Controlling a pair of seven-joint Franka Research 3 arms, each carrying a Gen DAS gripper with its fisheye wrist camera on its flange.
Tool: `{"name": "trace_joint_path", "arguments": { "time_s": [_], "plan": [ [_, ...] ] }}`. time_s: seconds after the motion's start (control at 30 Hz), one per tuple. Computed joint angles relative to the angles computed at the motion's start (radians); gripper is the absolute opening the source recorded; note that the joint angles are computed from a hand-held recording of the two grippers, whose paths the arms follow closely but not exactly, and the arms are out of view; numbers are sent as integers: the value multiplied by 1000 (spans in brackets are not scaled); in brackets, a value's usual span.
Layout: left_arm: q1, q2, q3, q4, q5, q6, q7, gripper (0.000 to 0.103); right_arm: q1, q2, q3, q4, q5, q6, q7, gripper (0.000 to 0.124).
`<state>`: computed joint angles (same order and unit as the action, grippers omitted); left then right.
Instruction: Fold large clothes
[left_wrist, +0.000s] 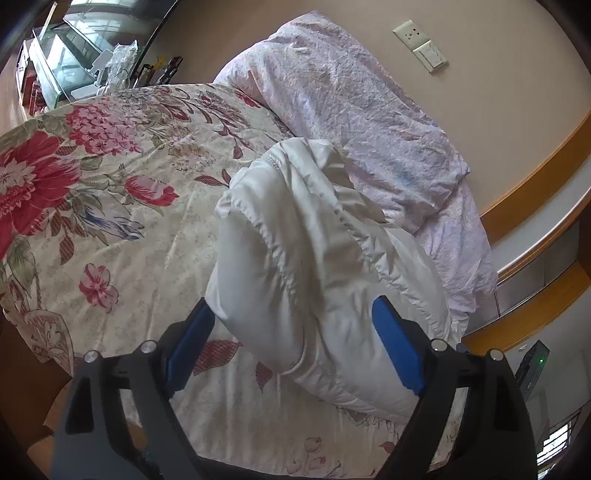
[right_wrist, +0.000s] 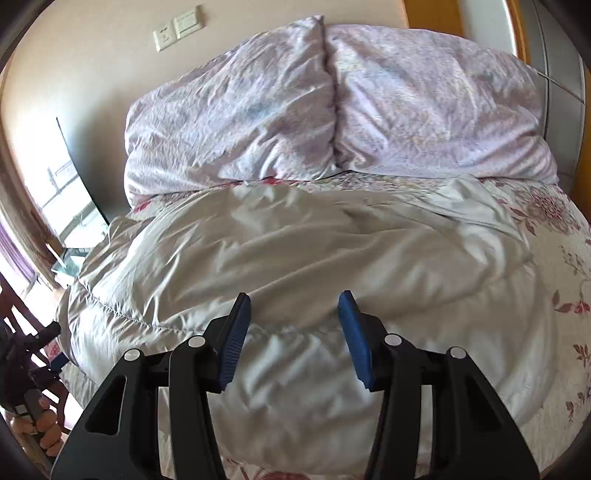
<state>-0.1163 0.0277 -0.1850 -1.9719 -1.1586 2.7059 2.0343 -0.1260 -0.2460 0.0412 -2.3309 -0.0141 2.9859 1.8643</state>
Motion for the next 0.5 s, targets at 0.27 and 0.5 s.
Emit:
{"name": "trace_joint_path", "arguments": {
  "time_s": [0.27, 0.5],
  "plan": [
    [13, 50, -10, 43, -27, -68, -28, 88, -127, 104, 132, 56, -456, -94, 324, 58],
    [30, 115, -37, 117, -40, -44, -69, 87, -41, 127, 47, 58, -472, -76, 354, 58]
  ]
}}
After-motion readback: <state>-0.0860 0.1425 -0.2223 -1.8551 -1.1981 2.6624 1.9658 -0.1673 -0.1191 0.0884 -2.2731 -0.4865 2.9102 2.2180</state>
